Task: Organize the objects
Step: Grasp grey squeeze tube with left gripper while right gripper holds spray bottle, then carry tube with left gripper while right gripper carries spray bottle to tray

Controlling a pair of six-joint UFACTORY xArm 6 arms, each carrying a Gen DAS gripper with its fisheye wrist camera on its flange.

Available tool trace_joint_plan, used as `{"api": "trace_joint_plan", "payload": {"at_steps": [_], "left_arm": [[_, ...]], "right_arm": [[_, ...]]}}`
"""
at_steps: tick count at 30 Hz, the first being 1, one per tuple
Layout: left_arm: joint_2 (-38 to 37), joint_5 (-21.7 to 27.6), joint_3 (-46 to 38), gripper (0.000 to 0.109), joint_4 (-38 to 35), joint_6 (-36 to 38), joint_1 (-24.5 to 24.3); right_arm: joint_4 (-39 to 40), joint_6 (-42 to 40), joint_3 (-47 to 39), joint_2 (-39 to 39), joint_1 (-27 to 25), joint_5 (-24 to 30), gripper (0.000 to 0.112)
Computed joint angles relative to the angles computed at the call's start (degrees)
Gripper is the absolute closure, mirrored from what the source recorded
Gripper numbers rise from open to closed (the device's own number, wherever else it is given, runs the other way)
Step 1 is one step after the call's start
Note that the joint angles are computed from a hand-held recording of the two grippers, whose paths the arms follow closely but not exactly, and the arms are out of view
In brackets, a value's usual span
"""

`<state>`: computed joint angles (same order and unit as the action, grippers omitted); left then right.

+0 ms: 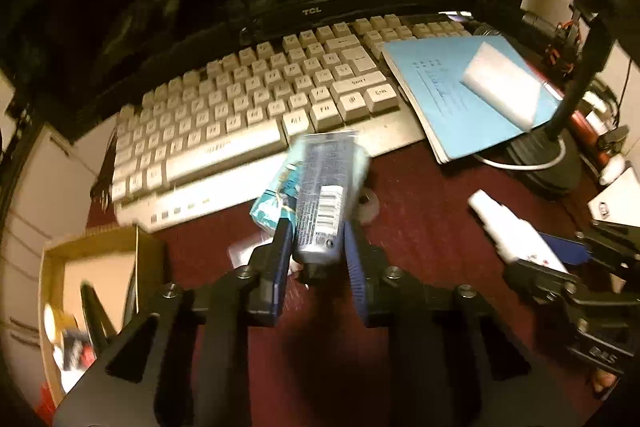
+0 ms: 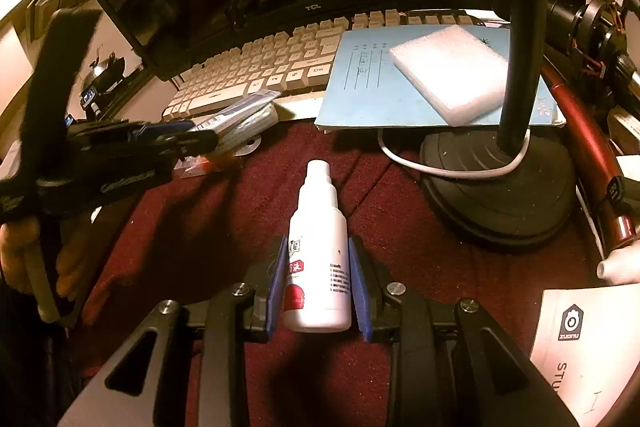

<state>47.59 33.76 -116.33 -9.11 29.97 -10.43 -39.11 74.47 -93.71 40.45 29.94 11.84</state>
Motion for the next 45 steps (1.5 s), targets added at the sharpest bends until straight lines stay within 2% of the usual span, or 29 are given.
{"api": "trace_joint_plan", "payload": {"at_steps": [5,7,10,12,14,18,20,22,24,26,28,31,32,34,37,40,43,45], "left_arm": [[-11.6,-8.34,19.7,0.084,-3.4,-0.61,0.3],[-16.7,-11.41,28.08,0.084,-7.92,2.14,0.65],[-20.84,-13.22,35.36,0.084,-11.76,3.87,1.13],[-22.21,-12.71,38.18,0.084,-14.21,4.94,1.65],[-23.32,-13.56,40.54,0.084,-20.66,9.57,1.68],[-23.24,-10.25,39.46,0.082,-24.44,11.07,2.27],[-22.89,-10.81,38.93,0.07,-24.66,11.27,2.01],[-21.93,-11.33,37.99,0.066,-24.84,11.97,1.65],[-20.34,-10.99,36.41,0.066,-23.37,11.35,1.49],[-19.39,-13.37,36.1,0.066,-24.89,12.98,1.08],[-18.94,-14.48,35.96,0.066,-23.57,11.34,0.92],[-18.96,-16.16,36.54,0.08,-22.96,10.87,0.66],[-19.16,-16.53,36.93,0.08,-23.26,11.28,0.65],[-20.2,-16.39,38.11,0.08,-26.92,14.34,0.79],[-23.5,-16.78,41.8,0.08,-37.9,22.58,1.39],[-26.3,-13.52,44.37,0.08,-47.3,28.24,3.1],[-27.79,-14.04,46.31,0.08,-50.24,29.52,3.44],[-28.69,-14.02,47.05,0.08,-52.22,30.84,3.76]], "right_arm": [[1.15,-1.26,-0.01,0.17,-0.14,-0.6,0.083],[1.29,-1.35,-0.07,0.28,-0.22,-0.76,0.083],[1.6,-1.53,-0.35,0.55,-0.26,-0.93,0.083],[1.54,-1.48,-0.48,0.58,-0.19,-0.74,0.083],[1.59,-1.46,-0.5,0.61,-0.18,-0.8,0.083],[1.17,-0.92,-0.52,0.61,-0.13,-0.71,0.083],[1.22,-0.8,-0.52,0.66,-0.18,-0.94,0.083],[0.78,-0.08,-0.55,0.62,-0.18,-0.73,0.083],[0.16,0.32,-1.18,0.76,0.07,0.73,0.083],[0.08,-0.15,-1.94,0.96,0.4,2.32,0.083],[-0.04,-0.6,-2.68,1.13,0.76,3.94,0.083],[-0.1,-1.12,-3.31,1.31,1.03,5.29,0.083],[0.01,-1.46,-3.43,1.35,1.12,5.58,0.083],[-0.06,-2.2,-4.41,1.62,1.59,7.59,0.083],[-0.35,-2.88,-5.1,1.59,2.21,10.09,0.083],[1.63,-2.63,-1.93,-0.12,2.44,6.11,0.083],[3.01,-3.41,-2.44,0.21,3.82,5.76,0.083],[6.99,-6.62,-4.13,1.55,5.1,5.24,0.083]]}}
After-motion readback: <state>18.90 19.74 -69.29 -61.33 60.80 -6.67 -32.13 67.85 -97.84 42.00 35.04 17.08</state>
